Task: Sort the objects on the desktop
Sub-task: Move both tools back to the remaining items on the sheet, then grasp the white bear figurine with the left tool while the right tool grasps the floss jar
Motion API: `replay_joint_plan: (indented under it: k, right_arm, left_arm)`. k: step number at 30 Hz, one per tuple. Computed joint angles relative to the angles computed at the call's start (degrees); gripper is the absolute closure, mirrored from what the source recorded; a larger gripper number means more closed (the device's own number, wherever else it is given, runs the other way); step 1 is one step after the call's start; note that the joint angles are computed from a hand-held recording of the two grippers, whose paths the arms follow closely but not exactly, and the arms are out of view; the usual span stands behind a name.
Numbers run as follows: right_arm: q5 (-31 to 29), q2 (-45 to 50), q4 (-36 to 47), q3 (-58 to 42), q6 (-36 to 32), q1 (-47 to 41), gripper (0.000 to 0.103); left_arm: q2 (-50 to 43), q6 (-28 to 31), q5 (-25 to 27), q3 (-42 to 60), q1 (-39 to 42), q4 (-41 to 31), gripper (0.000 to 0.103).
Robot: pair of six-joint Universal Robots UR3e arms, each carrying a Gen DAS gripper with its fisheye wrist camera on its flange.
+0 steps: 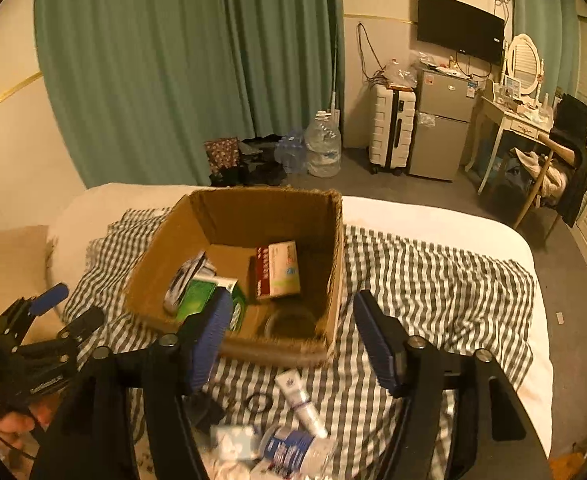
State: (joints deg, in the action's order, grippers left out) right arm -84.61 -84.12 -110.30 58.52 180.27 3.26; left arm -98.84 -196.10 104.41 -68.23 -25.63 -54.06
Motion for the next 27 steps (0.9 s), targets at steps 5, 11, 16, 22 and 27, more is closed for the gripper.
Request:
replay_joint_plan:
  k: [5, 11, 16, 22, 27]
  right_arm:
    - [2.8, -12.4, -4.3, 17.6, 3.4, -0.2, 0.031]
    - [3.4, -21.2, -13.2, 37.2, 10.7, 2.0, 0.03]
    - [-1.8, -23.7, -18.5, 49.4, 13.9, 4.9, 0.03]
    - [-5.5, -21.9, -22.8, 56.3, 14.1, 4.6, 0.026]
    - [-6.4, -19.0, -24.6, 56.2, 13.3, 5.0, 0.025]
  left_arm:
    - [6.2, -3.6, 3.9, -9.8, -4.3, 4.7, 0.013]
    - [14.9, -16.2, 7.7, -29.6, -7.5, 13.7, 0.012]
    - [16.1, -22.2, 10.4, -40.4, -9.9, 14.0, 0.013]
    - [10.3, -19.5, 14.2, -42.1, -14.2, 15.8, 0.012]
    - [7.8, -19.3, 9.6, -44.5, -13.2, 18.9, 0.012]
